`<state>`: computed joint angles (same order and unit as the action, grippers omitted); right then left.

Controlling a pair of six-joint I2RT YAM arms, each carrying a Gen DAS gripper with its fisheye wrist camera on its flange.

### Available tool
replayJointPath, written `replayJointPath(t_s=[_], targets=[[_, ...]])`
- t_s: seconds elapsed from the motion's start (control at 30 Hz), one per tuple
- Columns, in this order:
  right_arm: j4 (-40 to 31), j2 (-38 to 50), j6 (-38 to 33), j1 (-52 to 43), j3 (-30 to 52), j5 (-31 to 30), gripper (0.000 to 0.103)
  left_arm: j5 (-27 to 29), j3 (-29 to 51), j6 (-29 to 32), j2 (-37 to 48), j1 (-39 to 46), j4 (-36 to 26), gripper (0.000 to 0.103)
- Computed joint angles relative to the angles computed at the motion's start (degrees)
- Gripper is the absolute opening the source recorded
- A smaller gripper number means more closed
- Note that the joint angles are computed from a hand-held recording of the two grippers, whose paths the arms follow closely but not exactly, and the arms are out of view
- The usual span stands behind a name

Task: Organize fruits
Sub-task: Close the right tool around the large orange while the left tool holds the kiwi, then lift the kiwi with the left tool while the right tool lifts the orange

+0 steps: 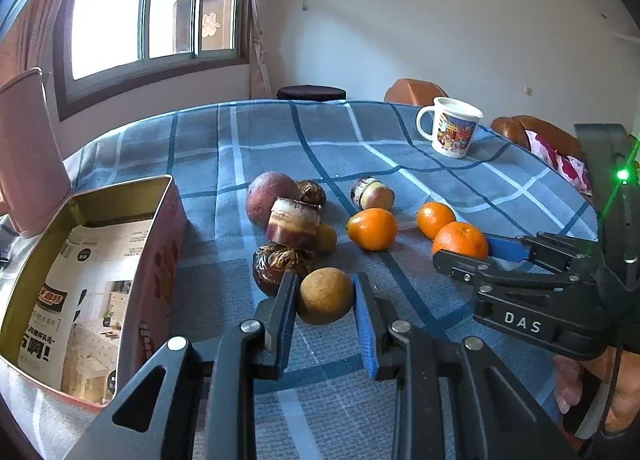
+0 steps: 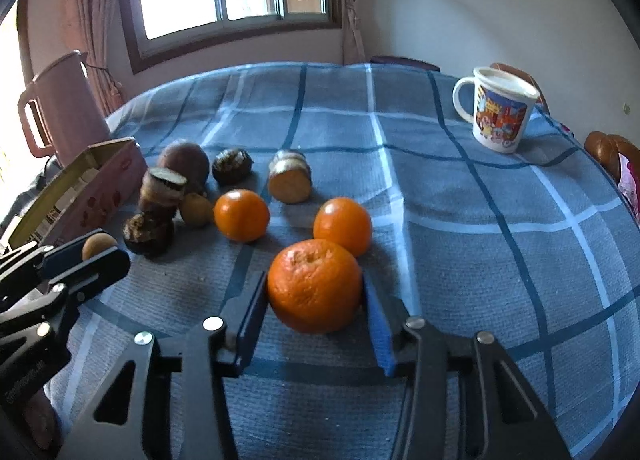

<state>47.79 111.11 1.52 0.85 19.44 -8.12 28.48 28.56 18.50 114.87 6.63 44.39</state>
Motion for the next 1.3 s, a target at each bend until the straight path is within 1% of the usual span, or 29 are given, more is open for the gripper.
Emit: replayJointPath(t_s=[0.07, 0.27, 0.43, 0.67, 0.8, 0.9, 1.03, 1.2, 1.3], targets=[[1.4, -0.4, 0.1, 0.4, -0.9, 0.5, 0.049, -0.4, -0.6, -0.3, 0.1, 0.0, 1.5, 0.029], [8.5, -0.6, 0.3, 0.2, -4.1, -0.6, 0.049, -1.2, -2.2, -1.2, 0.2, 0.1, 5.6, 0.029], [11.4, -0.8, 0.3, 0.3, -5.4, -0.9, 0.049, -2.1, -3.7, -1.5, 0.3, -0.1, 8.7, 0.029], [18.9, 0.0, 0.1, 0.7, -8.4, -1.0, 0.049, -2.7, -5.2, -1.9, 0.6, 0.0, 12.5, 0.029], [20.8, 0.3, 0.0, 1.0, -9.1, -0.9, 0.049, -2.9, -6.1, -2.2, 0.8, 0.2, 14.6, 0.029], [23.2, 0.9, -0.1, 0.7, -9.9, -1.5, 0.049, -2.8, -6.7, -2.6, 0.8, 0.5, 16.2, 0.029], [25.9, 1.6, -0.1, 0.8, -10.9, -1.5, 0.049, -2.9, -6.8, -3.1, 0.8, 0.6, 16.9, 0.029], [30.6, 3.1, -0.1, 0.6, -12.3, -2.1, 0.049, -2.8, -8.0, -3.9, 0.6, 1.2, 19.9, 0.029], [32.1, 3.6, -0.1, 0.3, -12.7, -2.3, 0.049, -2.8, -8.5, -4.2, 0.4, 1.4, 20.9, 0.029]])
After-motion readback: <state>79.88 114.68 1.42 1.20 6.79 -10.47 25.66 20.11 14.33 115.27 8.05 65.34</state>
